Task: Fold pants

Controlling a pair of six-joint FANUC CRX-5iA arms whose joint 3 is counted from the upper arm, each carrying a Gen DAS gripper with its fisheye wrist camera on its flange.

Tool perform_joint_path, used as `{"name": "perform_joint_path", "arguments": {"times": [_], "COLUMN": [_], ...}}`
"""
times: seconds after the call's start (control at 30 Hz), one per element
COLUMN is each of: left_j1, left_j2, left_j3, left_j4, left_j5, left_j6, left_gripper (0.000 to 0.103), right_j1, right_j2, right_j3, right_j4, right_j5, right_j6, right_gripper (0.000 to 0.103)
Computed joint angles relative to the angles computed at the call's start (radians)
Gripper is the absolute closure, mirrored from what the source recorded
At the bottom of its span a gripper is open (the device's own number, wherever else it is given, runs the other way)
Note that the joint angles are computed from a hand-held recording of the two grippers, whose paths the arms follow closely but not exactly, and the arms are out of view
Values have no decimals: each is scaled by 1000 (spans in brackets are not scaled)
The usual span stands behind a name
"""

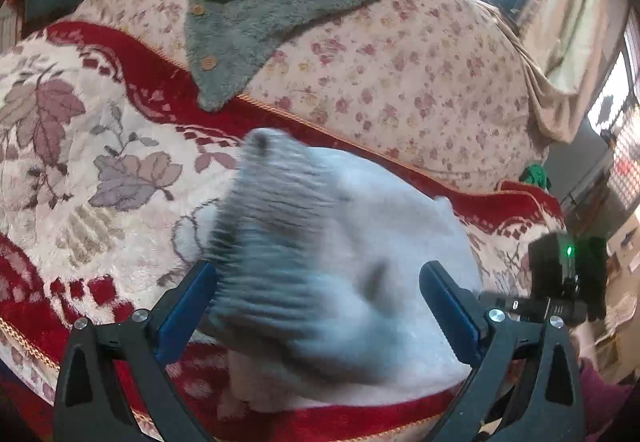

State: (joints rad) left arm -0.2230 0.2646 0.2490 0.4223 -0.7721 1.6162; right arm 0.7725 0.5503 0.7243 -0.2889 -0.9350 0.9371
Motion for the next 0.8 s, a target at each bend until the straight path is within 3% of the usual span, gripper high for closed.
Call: {"name": "perform_joint_path", "arguments": {"times": [0.13,0.33,0.5,0.6,0.73,0.8], "left_j1": [38,46,34,29,20,12], "left_j2": [5,80,116,143,124,111], "left_j3": [-79,-51,-81,-67,-58,-51], "left_j4": [159,183,307,338,312,286], "left_j5": [36,-38,-16,-49,-50,-41], "left_j6": [-63,-80,-173,-201,-204,-174], "left_gripper": [1,1,0,0,23,30], "right_j1": [-9,-60,-59,-51,-48,-41], "right_j2": [20,33,53,59,39,32], "right_j3": [5,0,28,35,12,17], "right_j4": [-36,-233,-245,-229,-212,-187], "right_j5": [22,64,73,83,104,97], "right_j6": [0,66,105,120,119,132], "right_gripper": [0,0,0,0,11,24]}}
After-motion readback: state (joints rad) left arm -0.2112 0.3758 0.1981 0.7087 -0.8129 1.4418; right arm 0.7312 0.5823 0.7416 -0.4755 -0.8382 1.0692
